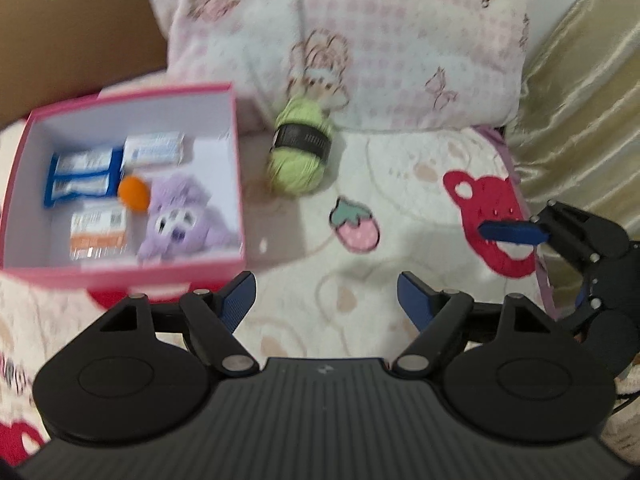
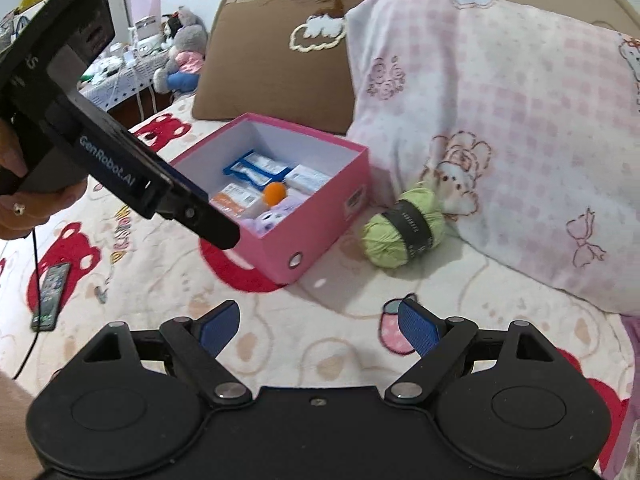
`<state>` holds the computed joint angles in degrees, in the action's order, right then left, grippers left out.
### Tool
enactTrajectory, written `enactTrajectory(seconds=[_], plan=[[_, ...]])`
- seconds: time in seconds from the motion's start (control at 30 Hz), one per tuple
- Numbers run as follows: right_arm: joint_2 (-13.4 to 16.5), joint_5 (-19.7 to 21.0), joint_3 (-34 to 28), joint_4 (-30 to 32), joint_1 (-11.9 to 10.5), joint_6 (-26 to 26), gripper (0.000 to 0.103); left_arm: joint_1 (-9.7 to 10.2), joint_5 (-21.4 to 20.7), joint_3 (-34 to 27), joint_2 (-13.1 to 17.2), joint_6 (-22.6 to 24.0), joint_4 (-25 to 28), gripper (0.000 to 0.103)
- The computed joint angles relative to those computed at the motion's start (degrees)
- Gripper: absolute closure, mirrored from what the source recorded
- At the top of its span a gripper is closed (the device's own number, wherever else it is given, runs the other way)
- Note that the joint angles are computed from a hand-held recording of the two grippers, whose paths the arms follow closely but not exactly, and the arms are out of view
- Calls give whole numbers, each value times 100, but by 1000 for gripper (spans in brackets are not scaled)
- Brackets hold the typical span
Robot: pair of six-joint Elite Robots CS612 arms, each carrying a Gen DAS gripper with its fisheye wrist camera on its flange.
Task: Organize objects
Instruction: 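Withdraw the left gripper from the box toward the green yarn ball, then lower the left gripper onto the green yarn ball and close on it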
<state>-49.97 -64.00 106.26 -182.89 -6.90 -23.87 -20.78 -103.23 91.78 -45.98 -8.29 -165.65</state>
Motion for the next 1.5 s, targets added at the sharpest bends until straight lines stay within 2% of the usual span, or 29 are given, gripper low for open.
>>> enactTrajectory(seconds=[0.3, 0.4, 0.57, 0.73, 0.9, 1.0, 1.07, 1.13, 1.23, 1.33, 1.43, 1.5], plan=[[638, -29, -440, -1007, 29, 364, 14, -92, -42, -762, 576, 210, -240, 28], [860, -90, -624, -1239, 65, 368, 14, -103, -6, -1093, 758, 266, 50, 29], [1168, -226, -899, -1535, 106, 247, 14, -83, -43, -1414, 1002, 319, 47, 30], [1446, -55, -1225, -1585, 71, 638, 14, -75, -34, -1761, 1302, 567, 115, 32], [1663, 2, -1480, -1541, 69, 1003, 14, -75, 19, -2066, 1582, 751, 130, 39], [1833, -34, -1655, -1627, 81, 1281, 14, -94, 172, -2240, 1717, 882, 205, 43], [1927, -101, -1775, -1525, 96, 1479, 14, -108, 337, -2401, 1794, 818, 473, 47], [2014, -278, -1875, -1473, 144, 1557, 14, -91, 279, -2521, 1861, 747, 624, 50], [2192, -305, -1996, -1717, 159, 1612, 14, -124, 462, -2607, 1907, 859, 741, 56], [2327, -143, -2143, -1676, 115, 1928, 14, -169, 647, -2657, 1942, 997, 748, 57], [2433, -149, -2268, -1645, 98, 2099, 14, -173, 634, -2709, 1987, 905, 669, 57], [2497, 6, -2333, -1637, 63, 2276, 14, -158, 532, -2760, 2028, 843, 610, 57]])
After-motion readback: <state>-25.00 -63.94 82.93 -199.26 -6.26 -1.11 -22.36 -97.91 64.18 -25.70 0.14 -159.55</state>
